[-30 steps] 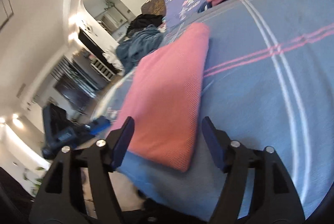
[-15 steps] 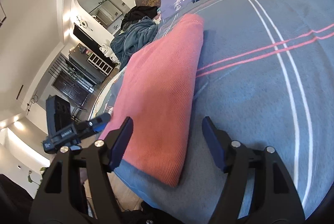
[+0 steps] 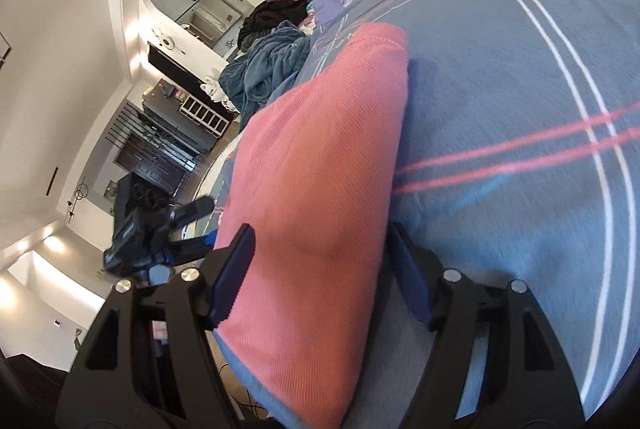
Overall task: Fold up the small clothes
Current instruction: 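Open both grippers and grasp the folded sweater's sides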
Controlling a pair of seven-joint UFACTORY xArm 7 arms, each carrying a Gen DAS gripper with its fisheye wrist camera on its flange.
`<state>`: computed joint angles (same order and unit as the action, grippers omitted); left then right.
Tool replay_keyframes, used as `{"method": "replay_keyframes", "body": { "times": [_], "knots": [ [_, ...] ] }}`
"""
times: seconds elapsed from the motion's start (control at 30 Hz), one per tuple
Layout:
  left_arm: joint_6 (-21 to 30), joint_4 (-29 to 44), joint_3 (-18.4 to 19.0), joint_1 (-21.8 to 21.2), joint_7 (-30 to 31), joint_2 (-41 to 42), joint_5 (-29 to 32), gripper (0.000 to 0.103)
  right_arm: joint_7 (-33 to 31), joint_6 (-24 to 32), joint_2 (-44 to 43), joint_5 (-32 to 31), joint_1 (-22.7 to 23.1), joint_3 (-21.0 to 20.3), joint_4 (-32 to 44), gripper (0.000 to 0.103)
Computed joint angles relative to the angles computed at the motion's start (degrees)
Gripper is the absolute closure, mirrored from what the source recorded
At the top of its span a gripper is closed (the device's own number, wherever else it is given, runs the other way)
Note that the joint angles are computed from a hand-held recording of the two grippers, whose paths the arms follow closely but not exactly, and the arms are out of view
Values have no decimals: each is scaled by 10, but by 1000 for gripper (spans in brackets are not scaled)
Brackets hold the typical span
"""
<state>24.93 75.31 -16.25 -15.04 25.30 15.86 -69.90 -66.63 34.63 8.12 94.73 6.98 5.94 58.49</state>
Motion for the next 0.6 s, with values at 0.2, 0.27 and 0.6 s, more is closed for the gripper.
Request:
{"method": "replay_keyframes", "body": {
  "times": [0.2,0.27,0.6],
  "knots": [
    [69,80,0,12,-50,57,62,19,41,57,40,-38,-22,0,46,34],
    [100,83,-8,24,-41,58,64,19,51,83,43,-58,-32,-1,52,34],
    [152,136,-12,26,-17,99,33,19,144,193,120,-145,-77,12,155,34]
  ]
}}
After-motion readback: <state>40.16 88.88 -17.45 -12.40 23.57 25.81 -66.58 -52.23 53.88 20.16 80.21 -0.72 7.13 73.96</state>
